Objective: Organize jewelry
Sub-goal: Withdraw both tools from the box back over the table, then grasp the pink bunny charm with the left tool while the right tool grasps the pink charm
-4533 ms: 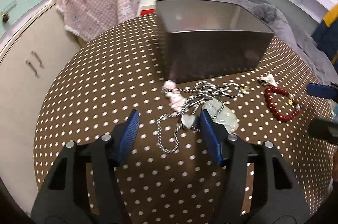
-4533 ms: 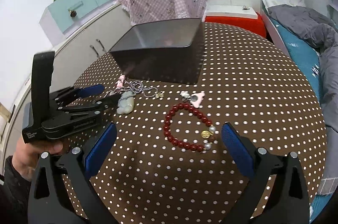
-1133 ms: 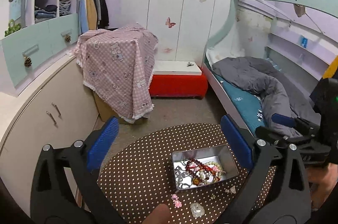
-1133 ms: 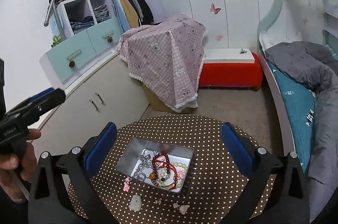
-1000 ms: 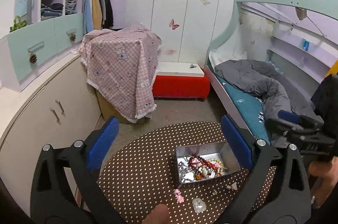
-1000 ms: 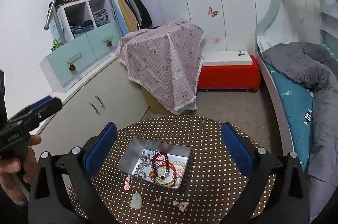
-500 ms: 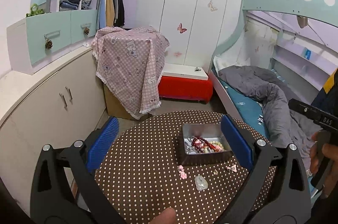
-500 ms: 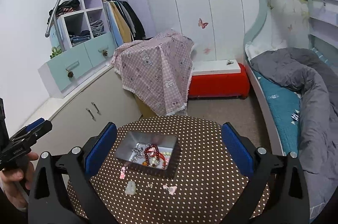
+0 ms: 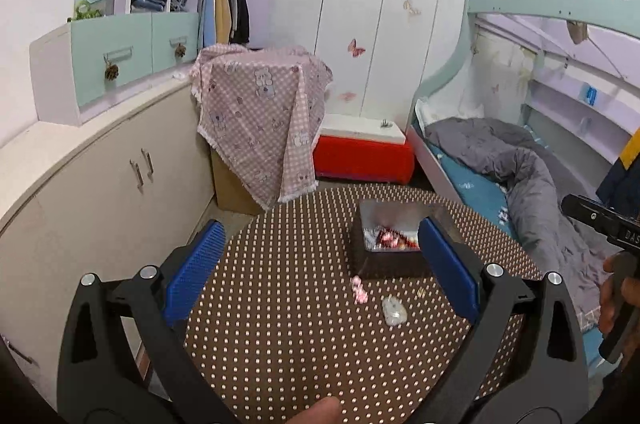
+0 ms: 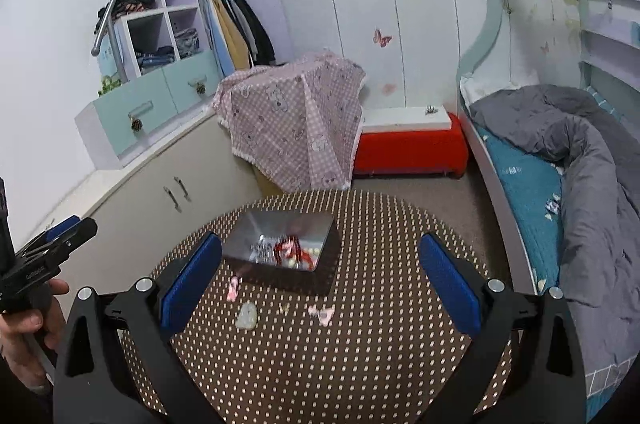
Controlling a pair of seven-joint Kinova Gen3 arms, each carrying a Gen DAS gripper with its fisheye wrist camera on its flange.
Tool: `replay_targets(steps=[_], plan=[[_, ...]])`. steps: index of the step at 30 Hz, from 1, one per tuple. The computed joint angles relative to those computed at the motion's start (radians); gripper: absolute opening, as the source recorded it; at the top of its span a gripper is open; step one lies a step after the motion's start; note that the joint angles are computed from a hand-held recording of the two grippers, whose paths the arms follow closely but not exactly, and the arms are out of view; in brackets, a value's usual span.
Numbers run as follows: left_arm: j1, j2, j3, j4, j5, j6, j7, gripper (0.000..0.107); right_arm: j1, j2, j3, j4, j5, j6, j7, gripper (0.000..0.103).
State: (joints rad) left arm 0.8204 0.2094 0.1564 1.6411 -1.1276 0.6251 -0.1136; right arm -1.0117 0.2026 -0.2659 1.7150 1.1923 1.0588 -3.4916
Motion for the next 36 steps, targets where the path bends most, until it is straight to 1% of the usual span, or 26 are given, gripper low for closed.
replay_targets(steps=[4,10,11,16,20,25,30,31,32,33,34,35,36], plan=[[-0.003,0.025,0.002,0.003,0.047,0.005,-0.034,0.095,0.008,0.014,0.003,0.010,-0.035,-0.031,0.005,0.095],[-0.005,0.073,-0.020,-0.006,0.142,-0.025,-0.123,0.095,0.023,0.043,0.023,0.018,-0.093,-0.087,0.030,0.095],[-0.011,0.087,-0.020,-0.015,0.171,-0.029,-0.156,0.095,0.028,0.050,0.027,0.017,-0.108,-0.101,0.040,0.095],[-0.021,0.160,-0.023,-0.078,0.291,-0.036,-0.312,0.095,0.034,0.074,0.051,0.023,-0.147,-0.160,0.059,0.095],[-0.033,0.242,-0.020,-0.164,0.383,-0.007,-0.439,0.095,0.045,0.087,0.073,0.027,-0.179,-0.210,0.083,0.095],[-0.043,0.338,-0.027,-0.273,0.494,0.044,-0.561,0.093,0.057,0.111,0.096,0.021,-0.220,-0.256,0.138,0.095],[-0.056,0.400,-0.028,-0.358,0.598,0.087,-0.683,0.073,0.077,0.142,0.123,0.007,-0.277,-0.283,0.218,0.095],[-0.041,0.406,-0.047,-0.360,0.599,0.082,-0.688,0.073,0.079,0.148,0.128,0.003,-0.288,-0.288,0.235,0.095],[-0.028,0.404,-0.063,-0.357,0.602,0.074,-0.694,0.070,0.083,0.155,0.133,0.000,-0.296,-0.296,0.257,0.095],[-0.027,0.400,-0.069,-0.350,0.614,0.058,-0.710,0.061,0.083,0.161,0.139,-0.003,-0.301,-0.304,0.274,0.095],[-0.029,0.394,-0.071,-0.340,0.630,0.037,-0.730,0.054,0.085,0.167,0.145,-0.006,-0.306,-0.312,0.293,0.095],[-0.024,0.392,-0.078,-0.337,0.641,0.023,-0.743,0.044,0.085,0.174,0.150,-0.009,-0.311,-0.321,0.308,0.095],[-0.022,0.388,-0.084,-0.330,0.656,0.007,-0.758,0.036,0.089,0.185,0.154,-0.018,-0.320,-0.327,0.334,0.095]])
